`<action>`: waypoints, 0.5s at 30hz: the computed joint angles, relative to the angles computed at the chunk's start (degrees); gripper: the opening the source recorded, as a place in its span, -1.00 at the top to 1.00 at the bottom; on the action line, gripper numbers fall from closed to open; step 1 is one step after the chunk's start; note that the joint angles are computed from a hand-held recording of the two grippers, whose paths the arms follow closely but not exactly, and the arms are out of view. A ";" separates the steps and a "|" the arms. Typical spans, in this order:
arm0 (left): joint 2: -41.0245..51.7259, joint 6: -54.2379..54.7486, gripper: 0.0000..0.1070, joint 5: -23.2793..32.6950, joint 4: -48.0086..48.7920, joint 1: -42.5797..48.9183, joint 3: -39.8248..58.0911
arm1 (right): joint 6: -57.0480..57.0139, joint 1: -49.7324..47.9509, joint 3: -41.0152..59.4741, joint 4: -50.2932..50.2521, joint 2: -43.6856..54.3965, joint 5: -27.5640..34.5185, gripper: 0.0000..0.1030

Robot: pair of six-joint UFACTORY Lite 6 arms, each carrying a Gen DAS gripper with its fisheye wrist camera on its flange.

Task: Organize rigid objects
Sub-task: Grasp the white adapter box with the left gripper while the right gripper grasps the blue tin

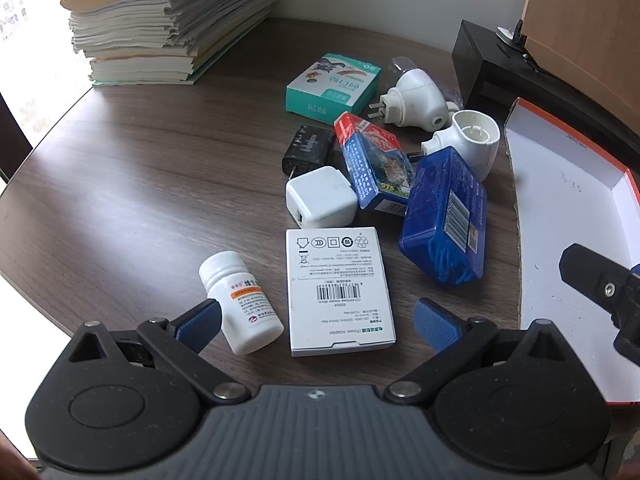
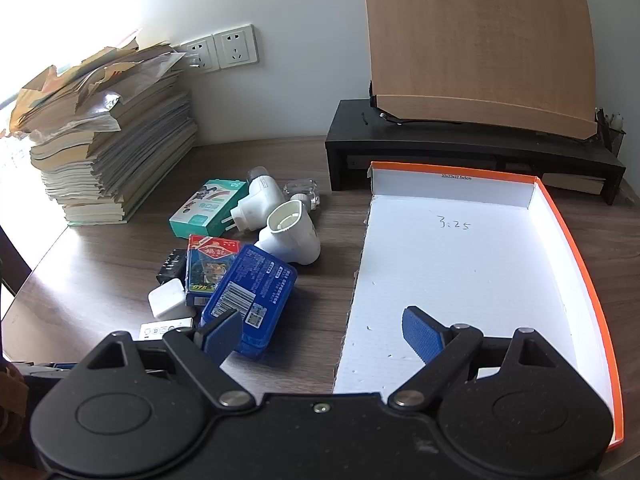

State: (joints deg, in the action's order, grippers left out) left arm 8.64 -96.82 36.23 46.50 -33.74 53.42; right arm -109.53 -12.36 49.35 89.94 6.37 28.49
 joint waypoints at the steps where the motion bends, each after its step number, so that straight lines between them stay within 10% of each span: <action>1: 0.16 0.11 -0.93 -0.11 0.00 0.19 0.08 | -0.64 0.11 0.09 0.57 0.09 -0.27 -0.98; 15: 2.38 1.50 -0.93 -0.73 -0.20 1.51 1.61 | -2.95 0.18 0.44 3.17 0.99 -0.75 -0.98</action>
State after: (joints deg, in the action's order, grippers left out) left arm 11.02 -95.32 35.50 46.30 -32.23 55.03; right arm -112.48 -12.18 49.79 93.11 7.36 27.74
